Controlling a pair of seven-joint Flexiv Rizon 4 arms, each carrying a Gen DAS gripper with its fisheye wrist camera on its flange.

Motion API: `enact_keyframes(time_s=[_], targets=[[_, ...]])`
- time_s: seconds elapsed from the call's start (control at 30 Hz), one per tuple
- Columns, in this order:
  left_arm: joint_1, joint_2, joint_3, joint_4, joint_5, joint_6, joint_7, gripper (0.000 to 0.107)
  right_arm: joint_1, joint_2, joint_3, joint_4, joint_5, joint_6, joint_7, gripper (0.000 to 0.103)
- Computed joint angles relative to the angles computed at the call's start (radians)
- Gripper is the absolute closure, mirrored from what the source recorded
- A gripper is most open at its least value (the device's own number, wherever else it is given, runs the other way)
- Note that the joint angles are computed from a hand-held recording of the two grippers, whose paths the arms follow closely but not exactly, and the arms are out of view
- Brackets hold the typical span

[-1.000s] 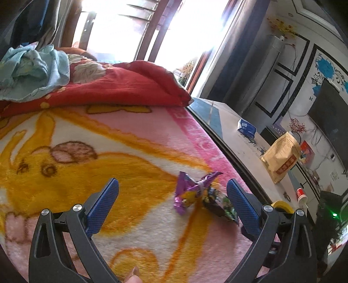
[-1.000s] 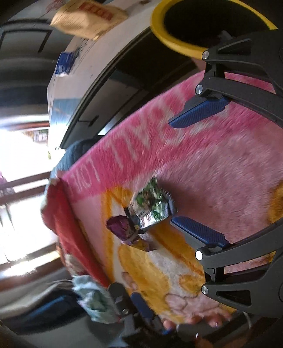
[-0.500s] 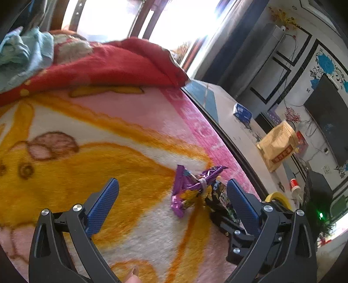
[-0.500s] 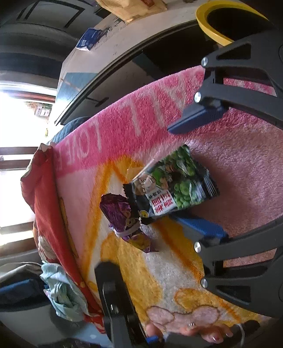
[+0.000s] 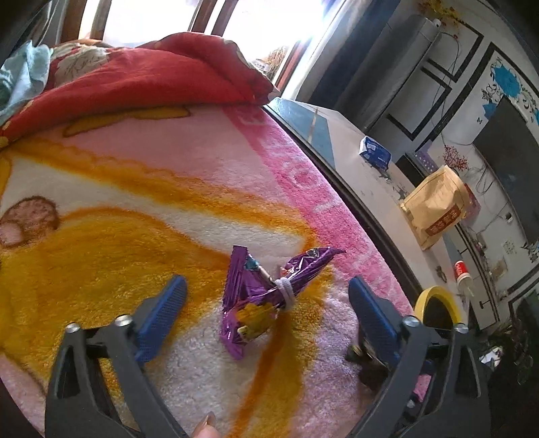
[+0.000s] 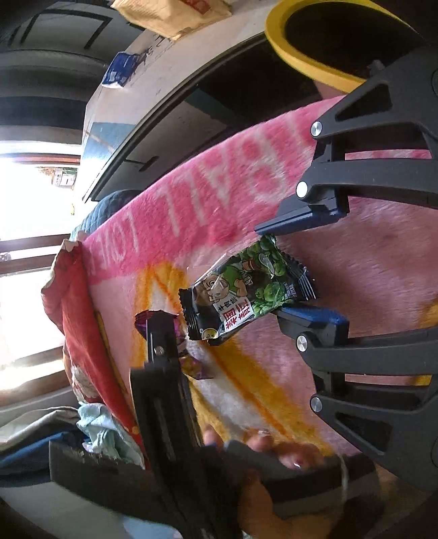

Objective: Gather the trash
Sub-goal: 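Grasp the purple candy wrapper with the left gripper while the right grasps the green snack packet, then carry the purple wrapper and green snack packet over the yellow-rimmed bin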

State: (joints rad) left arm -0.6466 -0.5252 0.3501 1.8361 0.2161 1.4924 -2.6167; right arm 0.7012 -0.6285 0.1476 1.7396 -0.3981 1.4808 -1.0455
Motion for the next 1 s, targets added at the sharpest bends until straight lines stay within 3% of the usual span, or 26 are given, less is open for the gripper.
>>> enact_keyframes(time_s=[0.07, 0.13, 0.2, 0.3, 0.63, 0.77, 1.0], targets=[[-0.019, -0.007, 0.017, -0.021, 0.009, -0.031, -0.007, 0.035, -0.005, 0.017, -0.002, 0.028, 0.007, 0.015, 0.006, 0.072], [-0.025, -0.011, 0.022, -0.035, 0.026, -0.051, -0.017, 0.055, -0.016, 0.034, 0.001, 0.058, 0.021, 0.035, 0.016, 0.072], [-0.033, -0.011, 0.027, -0.053, 0.054, -0.082, -0.027, 0.063, -0.025, 0.051, 0.001, 0.087, 0.035, 0.064, 0.026, 0.072], [-0.017, -0.009, -0.004, -0.065, 0.087, -0.083, -0.026, 0.067, -0.016, 0.080, -0.027, 0.133, 0.041, 0.104, 0.047, 0.072], [-0.022, -0.008, -0.065, -0.112, 0.132, -0.048, 0.005, 0.068, 0.085, 0.164, -0.233, 0.258, 0.054, 0.196, 0.153, 0.072], [-0.056, -0.017, -0.057, -0.144, 0.142, -0.051, 0.016, 0.068, 0.151, 0.186, -0.341, 0.300, 0.072, 0.217, 0.190, 0.072], [-0.076, -0.029, -0.077, -0.175, 0.132, -0.034, 0.047, 0.068, 0.206, 0.212, -0.442, 0.354, 0.121, 0.238, 0.211, 0.072]])
